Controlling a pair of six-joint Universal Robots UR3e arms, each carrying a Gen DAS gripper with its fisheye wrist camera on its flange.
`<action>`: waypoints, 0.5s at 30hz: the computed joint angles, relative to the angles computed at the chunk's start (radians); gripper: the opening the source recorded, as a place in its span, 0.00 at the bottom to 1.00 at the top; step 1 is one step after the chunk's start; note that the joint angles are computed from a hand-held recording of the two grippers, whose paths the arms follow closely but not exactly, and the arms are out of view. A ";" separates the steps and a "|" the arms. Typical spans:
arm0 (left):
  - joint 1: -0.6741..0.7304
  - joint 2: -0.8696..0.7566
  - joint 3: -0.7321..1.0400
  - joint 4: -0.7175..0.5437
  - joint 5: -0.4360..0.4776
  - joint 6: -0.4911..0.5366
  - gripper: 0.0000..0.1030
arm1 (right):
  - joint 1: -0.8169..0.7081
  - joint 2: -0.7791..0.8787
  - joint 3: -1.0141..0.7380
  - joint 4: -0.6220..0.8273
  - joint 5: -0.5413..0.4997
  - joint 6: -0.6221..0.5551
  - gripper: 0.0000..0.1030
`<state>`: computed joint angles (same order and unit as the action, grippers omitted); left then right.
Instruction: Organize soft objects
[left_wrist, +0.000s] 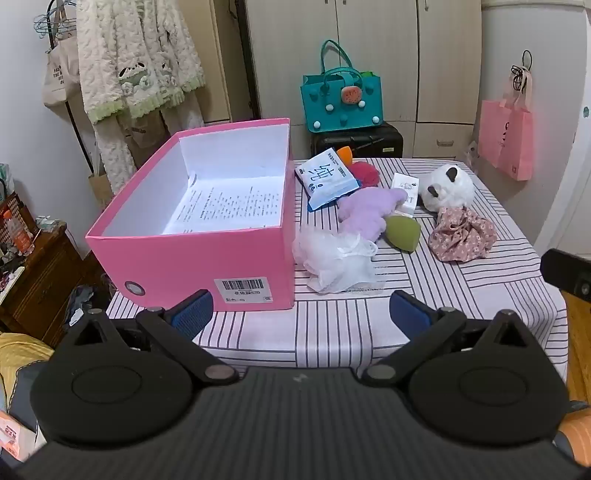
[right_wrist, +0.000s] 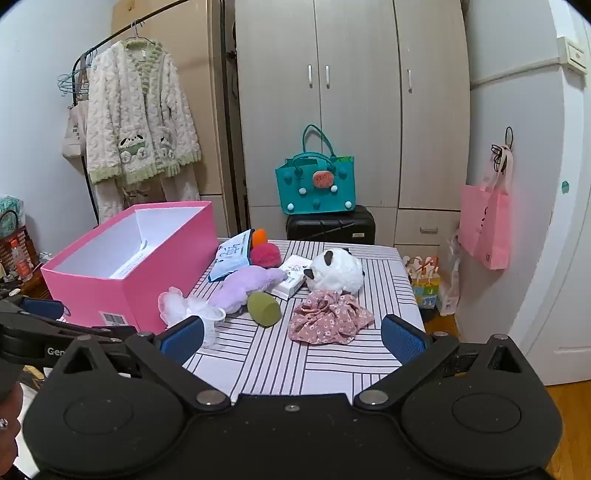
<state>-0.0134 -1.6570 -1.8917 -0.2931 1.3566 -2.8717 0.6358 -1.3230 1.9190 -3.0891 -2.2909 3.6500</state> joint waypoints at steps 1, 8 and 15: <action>-0.002 -0.001 0.001 -0.001 0.005 0.003 1.00 | 0.004 0.000 0.000 -0.001 -0.003 0.003 1.00; 0.003 -0.006 0.000 0.011 -0.009 -0.002 1.00 | 0.026 0.004 0.004 -0.014 -0.025 0.007 1.00; 0.019 -0.012 0.003 0.021 -0.020 0.002 1.00 | 0.029 0.003 0.005 -0.016 -0.032 0.000 1.00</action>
